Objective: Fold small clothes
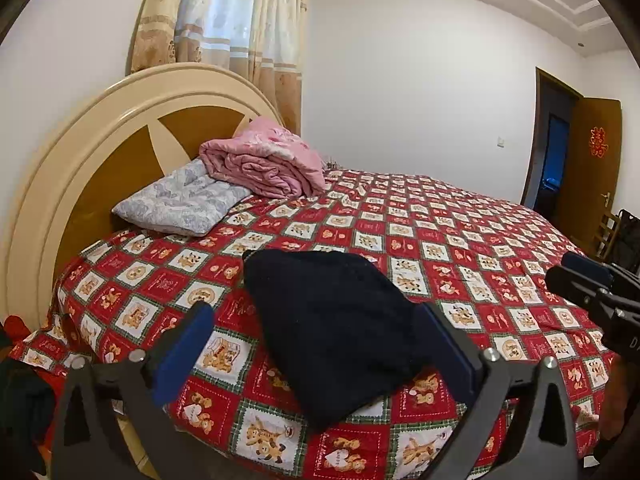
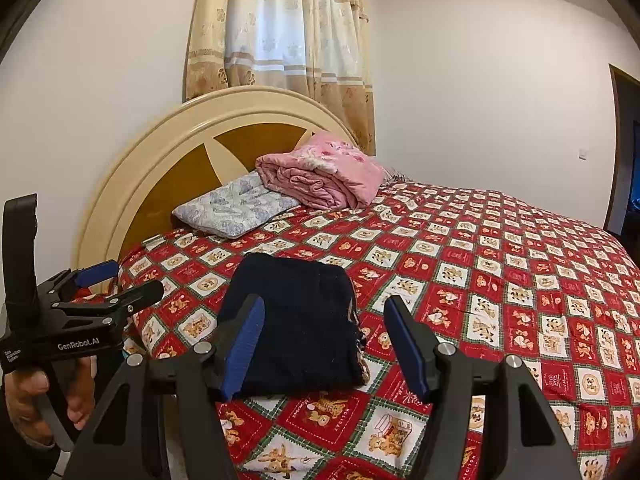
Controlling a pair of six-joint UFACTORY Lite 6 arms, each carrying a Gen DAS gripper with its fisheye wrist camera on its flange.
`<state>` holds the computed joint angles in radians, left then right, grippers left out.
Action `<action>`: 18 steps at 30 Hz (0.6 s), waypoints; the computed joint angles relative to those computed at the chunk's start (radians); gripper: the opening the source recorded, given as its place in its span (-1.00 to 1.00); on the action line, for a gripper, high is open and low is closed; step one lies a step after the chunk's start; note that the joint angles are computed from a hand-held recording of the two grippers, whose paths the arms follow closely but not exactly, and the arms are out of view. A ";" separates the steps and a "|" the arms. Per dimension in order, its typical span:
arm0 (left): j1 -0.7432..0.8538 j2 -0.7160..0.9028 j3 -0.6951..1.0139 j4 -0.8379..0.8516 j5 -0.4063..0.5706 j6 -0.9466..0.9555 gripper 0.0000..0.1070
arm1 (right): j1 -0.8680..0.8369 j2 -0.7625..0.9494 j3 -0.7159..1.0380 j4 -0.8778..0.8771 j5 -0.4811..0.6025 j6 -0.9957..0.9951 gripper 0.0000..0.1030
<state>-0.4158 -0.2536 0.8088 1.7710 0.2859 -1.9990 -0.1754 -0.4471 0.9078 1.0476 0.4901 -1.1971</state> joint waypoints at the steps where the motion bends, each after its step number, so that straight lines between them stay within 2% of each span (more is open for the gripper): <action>1: -0.003 -0.001 0.001 -0.005 0.002 0.006 0.93 | -0.005 0.001 0.000 0.010 0.006 -0.009 0.23; 18: -0.037 0.001 0.005 -0.026 0.039 0.047 0.93 | -0.004 -0.050 -0.046 0.072 -0.009 -0.068 0.23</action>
<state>-0.4526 -0.2529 0.8141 1.7446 0.3249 -1.9521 -0.1794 -0.4973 0.8622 1.1194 0.4816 -1.2647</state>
